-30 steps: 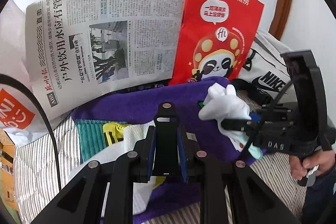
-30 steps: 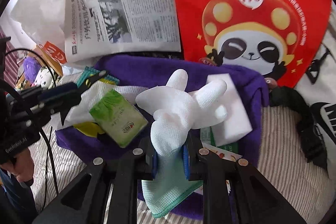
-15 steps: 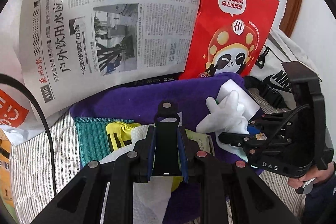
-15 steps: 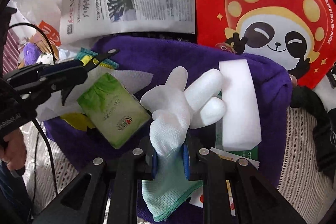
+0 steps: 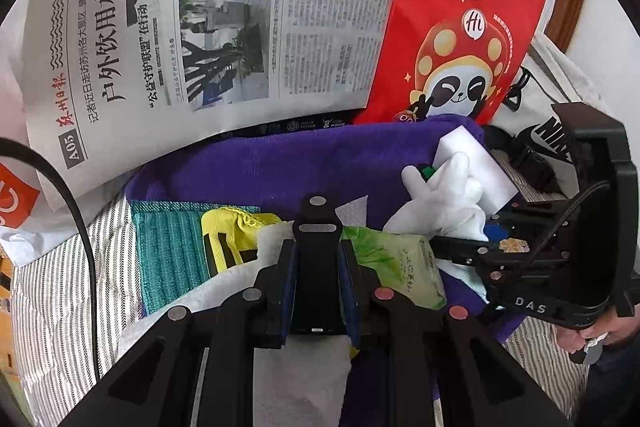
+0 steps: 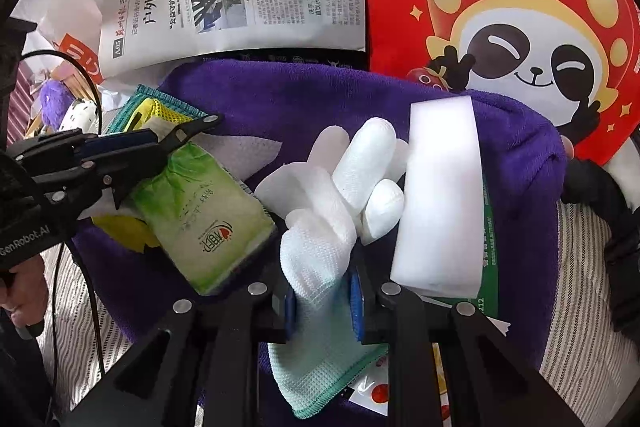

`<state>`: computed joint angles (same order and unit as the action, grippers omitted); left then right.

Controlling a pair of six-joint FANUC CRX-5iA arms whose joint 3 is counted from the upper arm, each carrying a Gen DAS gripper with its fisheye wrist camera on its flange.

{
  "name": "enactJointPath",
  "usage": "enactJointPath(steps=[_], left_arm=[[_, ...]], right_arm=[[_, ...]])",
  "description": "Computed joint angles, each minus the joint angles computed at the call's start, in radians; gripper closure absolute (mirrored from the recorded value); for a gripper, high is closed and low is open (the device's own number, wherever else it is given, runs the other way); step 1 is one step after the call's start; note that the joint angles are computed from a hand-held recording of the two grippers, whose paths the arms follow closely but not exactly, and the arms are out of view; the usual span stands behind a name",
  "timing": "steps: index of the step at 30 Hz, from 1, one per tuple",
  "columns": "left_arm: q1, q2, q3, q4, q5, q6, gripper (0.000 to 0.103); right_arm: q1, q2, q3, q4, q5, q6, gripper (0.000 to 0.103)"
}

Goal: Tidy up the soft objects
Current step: 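Lower the white gloves onto the towel beside the sponge and open the right gripper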

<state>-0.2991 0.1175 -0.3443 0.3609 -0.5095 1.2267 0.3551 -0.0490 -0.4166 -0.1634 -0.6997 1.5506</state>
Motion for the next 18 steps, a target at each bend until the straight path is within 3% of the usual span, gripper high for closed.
enactJointPath(steps=[5, 9, 13, 18], left_arm=[[0.003, 0.006, -0.006, 0.013, -0.002, -0.019, 0.083], [0.008, 0.012, -0.003, 0.025, -0.014, -0.035, 0.082], [0.013, 0.013, -0.002, 0.042, -0.028, -0.064, 0.082], [0.011, 0.006, 0.025, -0.006, -0.076, -0.059, 0.078]], right_arm=[[-0.015, 0.005, 0.014, -0.026, -0.021, 0.050, 0.076], [-0.022, 0.016, 0.036, -0.049, -0.051, 0.078, 0.058], [0.019, 0.005, 0.015, 0.042, -0.061, 0.022, 0.048], [0.071, -0.026, -0.030, 0.171, -0.069, -0.099, 0.047]])
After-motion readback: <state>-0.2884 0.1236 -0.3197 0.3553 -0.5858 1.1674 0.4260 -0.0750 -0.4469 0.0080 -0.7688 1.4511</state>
